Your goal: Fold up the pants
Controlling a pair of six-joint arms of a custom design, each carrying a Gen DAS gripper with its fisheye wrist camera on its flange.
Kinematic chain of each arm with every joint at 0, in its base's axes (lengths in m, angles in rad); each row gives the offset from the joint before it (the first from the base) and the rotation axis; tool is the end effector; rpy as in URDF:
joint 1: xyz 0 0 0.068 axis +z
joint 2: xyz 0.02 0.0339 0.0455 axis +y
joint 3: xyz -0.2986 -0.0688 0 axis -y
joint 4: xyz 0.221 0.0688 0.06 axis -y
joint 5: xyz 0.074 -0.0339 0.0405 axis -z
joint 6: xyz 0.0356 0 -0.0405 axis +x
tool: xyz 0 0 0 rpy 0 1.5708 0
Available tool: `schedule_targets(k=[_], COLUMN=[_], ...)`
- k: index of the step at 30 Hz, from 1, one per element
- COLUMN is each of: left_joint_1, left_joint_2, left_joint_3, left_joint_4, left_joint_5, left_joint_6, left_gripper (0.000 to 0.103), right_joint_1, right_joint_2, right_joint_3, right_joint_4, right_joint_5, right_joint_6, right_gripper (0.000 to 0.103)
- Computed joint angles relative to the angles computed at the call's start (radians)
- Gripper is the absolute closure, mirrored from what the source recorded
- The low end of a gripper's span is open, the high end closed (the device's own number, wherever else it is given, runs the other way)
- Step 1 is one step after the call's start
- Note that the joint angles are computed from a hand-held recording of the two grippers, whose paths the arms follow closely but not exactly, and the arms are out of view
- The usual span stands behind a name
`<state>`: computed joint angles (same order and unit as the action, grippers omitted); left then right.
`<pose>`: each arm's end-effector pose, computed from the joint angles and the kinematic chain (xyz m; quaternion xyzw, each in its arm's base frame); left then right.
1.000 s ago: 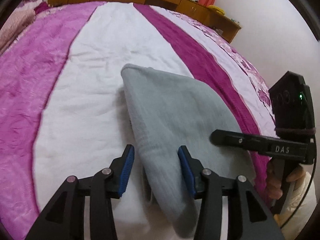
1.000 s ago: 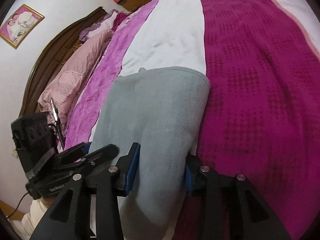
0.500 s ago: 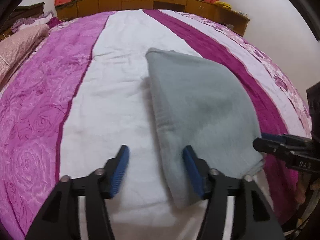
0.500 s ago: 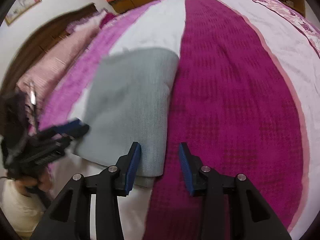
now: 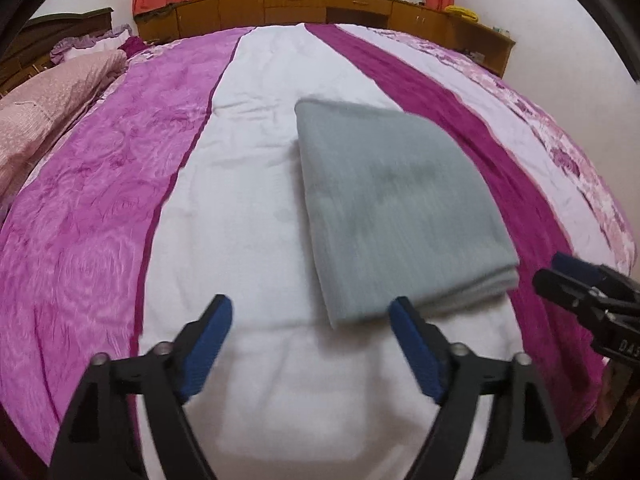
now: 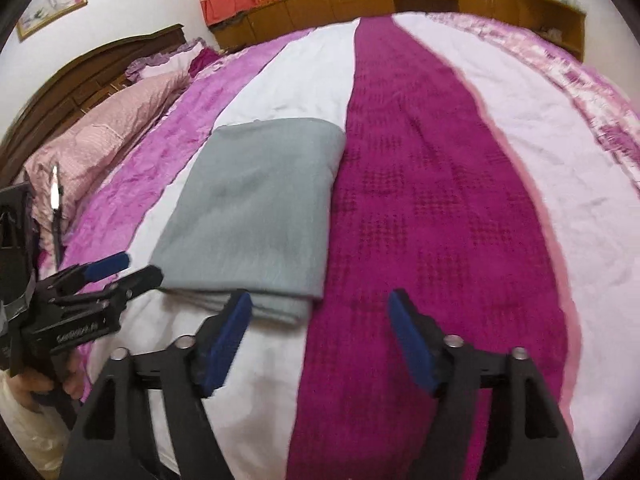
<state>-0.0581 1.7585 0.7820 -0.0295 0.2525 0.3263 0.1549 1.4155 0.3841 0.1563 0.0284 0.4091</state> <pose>0.3062 -0.0267 0.1657 0.2164 0.9285 -0.0829 0.2901 0.2067 0.0313 0.1656 0.1240 0.9318 0.0820 0.3311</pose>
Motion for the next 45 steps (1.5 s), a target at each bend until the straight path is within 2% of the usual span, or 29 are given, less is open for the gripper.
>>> schedule_targets(k=[2,5,8,11,13,19,29,45], left_joint_1=[-0.013,-0.042,-0.063,-0.073,-0.069,-0.068,-0.061,-0.057], left_joint_2=[0.004,0.035,0.047,0.059,0.067,0.073,0.074,0.08], left_joint_3=[-0.032,-0.067,-0.115,-0.11,-0.108,-0.11,-0.107,-0.096], left_joint_4=[0.016,0.037,0.116,0.119,0.121,0.13,0.127,0.119], left_joint_5=[-0.02,-0.064,-0.1,-0.113,-0.107,-0.107,-0.098,-0.095], left_joint_6=[-0.003,-0.025,-0.059,-0.069,-0.073,-0.072,-0.073,-0.076], left_gripper=[0.016,0.016,0.013,0.012,0.011,0.011,0.011,0.011], right_joint_1=[0.043,0.067,0.085,0.129,0.155,0.186,0.199,0.232], right_joint_2=[-0.012,0.004,0.089,0.187,0.204,0.232,0.248,0.241], right_joint_3=[-0.025,-0.059,-0.075,-0.076,-0.074,-0.084,-0.109,-0.123], right_joint_4=[0.007,0.042,0.098,0.157,0.165,0.203,0.258,0.268], right_joint_5=[0.061,0.087,0.097,0.163,0.2,0.237,0.254,0.287], right_joint_6=[0.032,0.073,0.088,0.092,0.096,0.104,0.103,0.129], right_gripper=[0.035,0.031,0.03,0.029,0.024,0.016,0.014,0.014])
